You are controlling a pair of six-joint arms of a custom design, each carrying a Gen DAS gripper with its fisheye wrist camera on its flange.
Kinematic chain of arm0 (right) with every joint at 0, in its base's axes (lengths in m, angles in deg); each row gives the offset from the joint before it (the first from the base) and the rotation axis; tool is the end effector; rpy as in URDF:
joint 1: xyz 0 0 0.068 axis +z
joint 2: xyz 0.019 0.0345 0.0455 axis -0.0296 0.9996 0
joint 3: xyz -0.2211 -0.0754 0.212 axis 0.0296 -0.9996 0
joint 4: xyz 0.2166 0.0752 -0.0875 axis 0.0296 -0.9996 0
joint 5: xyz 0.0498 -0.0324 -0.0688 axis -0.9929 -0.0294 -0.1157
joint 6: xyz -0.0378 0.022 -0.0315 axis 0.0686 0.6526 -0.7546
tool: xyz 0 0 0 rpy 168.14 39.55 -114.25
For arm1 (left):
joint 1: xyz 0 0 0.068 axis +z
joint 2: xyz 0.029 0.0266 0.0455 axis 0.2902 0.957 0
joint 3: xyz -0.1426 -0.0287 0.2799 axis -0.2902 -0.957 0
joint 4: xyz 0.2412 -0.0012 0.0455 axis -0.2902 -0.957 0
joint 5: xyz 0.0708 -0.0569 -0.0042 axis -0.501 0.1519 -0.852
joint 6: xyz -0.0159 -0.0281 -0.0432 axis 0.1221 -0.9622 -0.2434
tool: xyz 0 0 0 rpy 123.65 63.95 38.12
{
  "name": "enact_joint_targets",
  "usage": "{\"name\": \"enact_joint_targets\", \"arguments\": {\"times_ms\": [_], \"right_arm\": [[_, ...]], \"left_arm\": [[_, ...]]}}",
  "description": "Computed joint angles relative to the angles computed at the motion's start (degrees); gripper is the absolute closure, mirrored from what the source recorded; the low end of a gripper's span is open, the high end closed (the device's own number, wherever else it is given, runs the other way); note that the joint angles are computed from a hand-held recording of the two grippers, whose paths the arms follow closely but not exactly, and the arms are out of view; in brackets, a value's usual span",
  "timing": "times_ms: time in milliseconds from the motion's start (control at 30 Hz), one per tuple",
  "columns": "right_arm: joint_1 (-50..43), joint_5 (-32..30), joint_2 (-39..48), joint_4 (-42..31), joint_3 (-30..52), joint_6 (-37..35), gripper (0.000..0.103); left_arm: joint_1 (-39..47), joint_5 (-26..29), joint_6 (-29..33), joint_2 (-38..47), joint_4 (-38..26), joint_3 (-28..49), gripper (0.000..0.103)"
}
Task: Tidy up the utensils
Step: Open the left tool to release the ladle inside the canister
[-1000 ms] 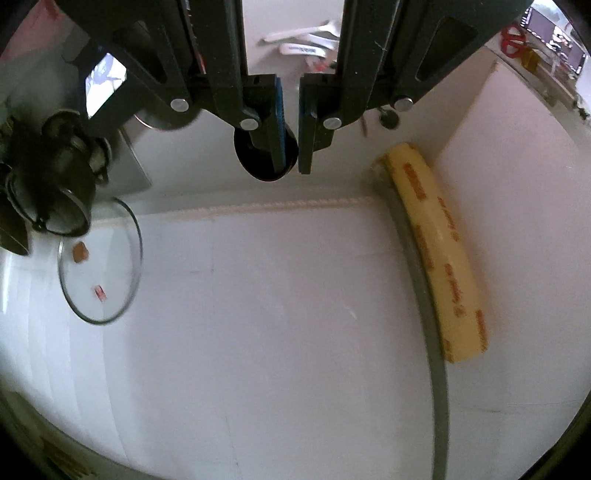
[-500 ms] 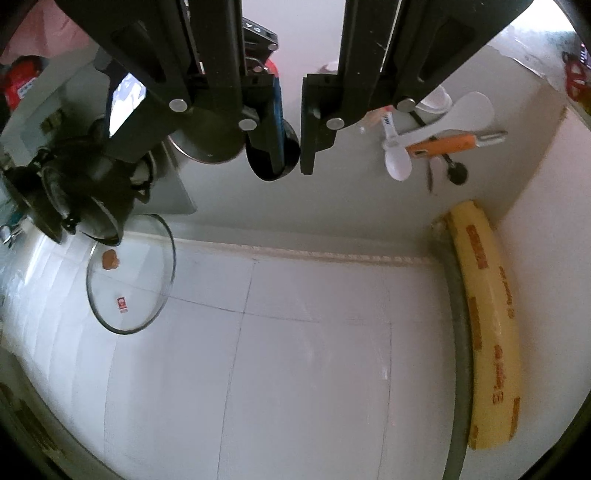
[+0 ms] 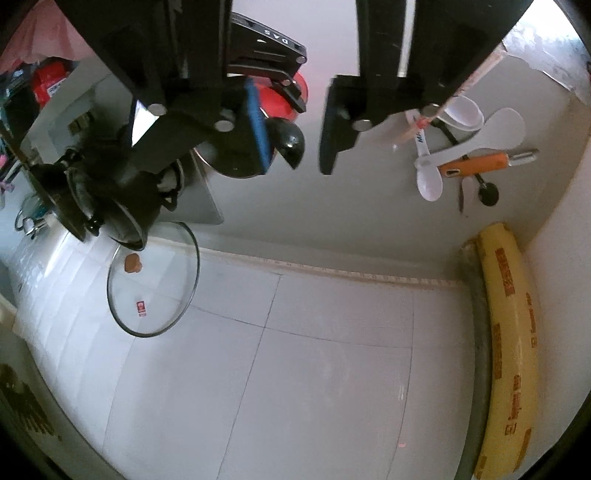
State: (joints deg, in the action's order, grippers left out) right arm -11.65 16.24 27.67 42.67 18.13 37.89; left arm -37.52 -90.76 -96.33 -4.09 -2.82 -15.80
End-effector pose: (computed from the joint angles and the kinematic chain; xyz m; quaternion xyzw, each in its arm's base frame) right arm 0.1897 -0.0184 0.2006 -0.2148 0.8967 0.0793 0.3788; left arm 0.1191 -0.1372 0.3054 -0.0231 0.9035 -0.1310 0.4075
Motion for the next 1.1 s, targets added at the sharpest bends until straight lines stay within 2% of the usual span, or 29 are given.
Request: {"name": "enact_joint_targets", "arguments": {"times_ms": [167, 367, 533, 667, 700, 733, 900, 1033, 1100], "right_arm": [[-0.11, -0.01, -0.3, -0.26, -0.05, 0.04, 0.013], [-0.22, -0.1, -0.29, -0.41, 0.05, -0.14, 0.013], [-0.37, -0.19, -0.52, -0.68, 0.07, -0.23, 0.013], [-0.39, -0.16, -0.65, -0.72, 0.04, -0.28, 0.013], [-0.49, -0.25, -0.52, -0.75, 0.13, -0.36, 0.013], [-0.73, -0.42, -0.33, -0.86, 0.33, -0.52, 0.013], [-1.11, -0.71, -0.13, -1.0, 0.5, -0.83, 0.013], [-1.1, -0.73, -0.44, -1.21, 0.4, -0.76, 0.013], [-1.14, -0.8, -0.33, -1.36, 0.49, -0.8, 0.012]], "left_arm": [[-1.05, -1.68, -1.08, -1.23, -1.41, 0.5, 0.07], [-1.73, -5.1, -2.82, -4.29, -4.45, 1.07, 0.06], [-0.77, -7.36, -4.97, -7.32, -7.64, 0.63, 0.044], [2.54, -7.11, -7.21, -9.6, -10.48, -1.03, 0.037], [3.6, -6.9, -8.01, -10.01, -11.42, -1.41, 0.031], [5.29, -6.3, -9.09, -10.29, -12.67, -1.75, 0.026], [21.2, 3.27, -11.47, -12.63, -14.89, -6.36, 0.025], [32.4, 8.27, -10.94, -15.79, -15.69, -10.44, 0.025], [39.03, 10.83, -8.76, -18.41, -16.2, -12.49, 0.022]]}}
